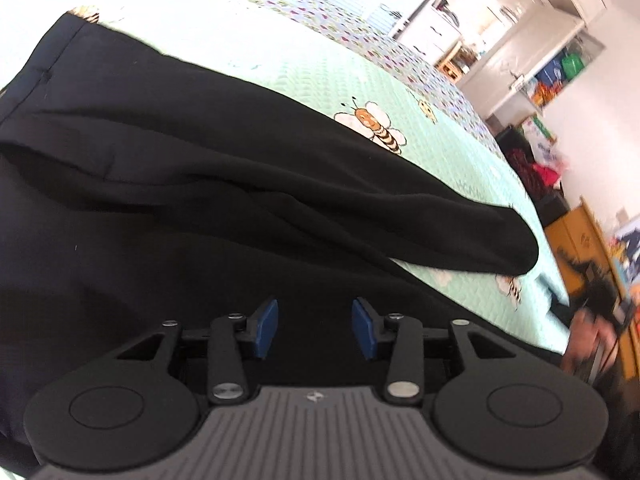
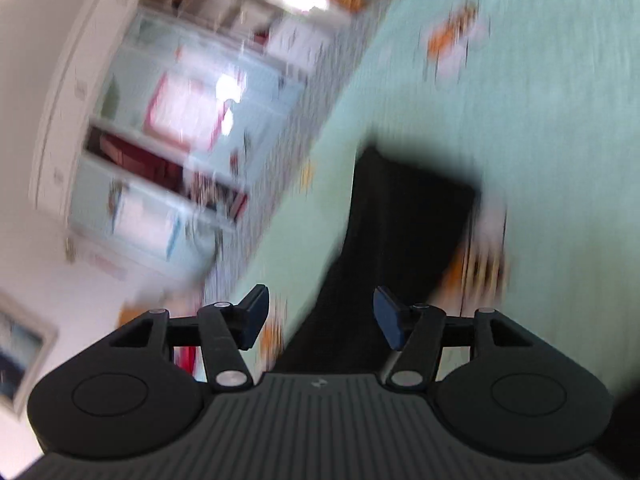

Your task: Fold clothes

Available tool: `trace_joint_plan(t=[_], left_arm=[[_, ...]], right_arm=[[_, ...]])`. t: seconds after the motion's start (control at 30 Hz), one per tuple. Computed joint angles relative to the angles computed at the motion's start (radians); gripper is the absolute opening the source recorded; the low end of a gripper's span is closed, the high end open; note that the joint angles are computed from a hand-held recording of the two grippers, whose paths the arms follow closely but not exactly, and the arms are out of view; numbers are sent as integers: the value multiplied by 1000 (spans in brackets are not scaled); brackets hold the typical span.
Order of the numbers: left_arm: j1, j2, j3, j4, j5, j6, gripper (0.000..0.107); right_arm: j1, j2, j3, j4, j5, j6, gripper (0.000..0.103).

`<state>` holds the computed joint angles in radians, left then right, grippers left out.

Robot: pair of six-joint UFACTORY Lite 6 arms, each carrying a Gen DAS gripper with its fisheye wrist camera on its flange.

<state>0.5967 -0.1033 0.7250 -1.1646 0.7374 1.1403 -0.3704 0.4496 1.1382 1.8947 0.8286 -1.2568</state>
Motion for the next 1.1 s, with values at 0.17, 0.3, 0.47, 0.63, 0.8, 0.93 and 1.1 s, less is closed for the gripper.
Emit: trace_joint_plan(t=[0.17, 0.3, 0.47, 0.63, 0.8, 0.93, 1.1], left_arm=[[163, -85, -24, 17, 111, 23, 46], [387, -114, -9, 40, 245, 58, 52], [550, -72, -3, 50, 337, 119, 53], [495, -18, -10, 8, 274, 107, 56], [318, 59, 70, -53, 137, 38, 56], [205, 219, 210, -73, 19, 3, 56], [185, 391, 350, -66, -79, -59, 56]], right_arm=[[317, -94, -178, 85, -79, -57, 62], [464, -141, -184, 220, -197, -101, 61], [337, -174, -119, 117, -319, -27, 62], [228, -114, -99, -35, -247, 169, 62], [427, 37, 16, 143, -334, 58, 62], [531, 204, 249, 103, -423, 183, 63], [573, 205, 256, 164, -453, 149, 61]])
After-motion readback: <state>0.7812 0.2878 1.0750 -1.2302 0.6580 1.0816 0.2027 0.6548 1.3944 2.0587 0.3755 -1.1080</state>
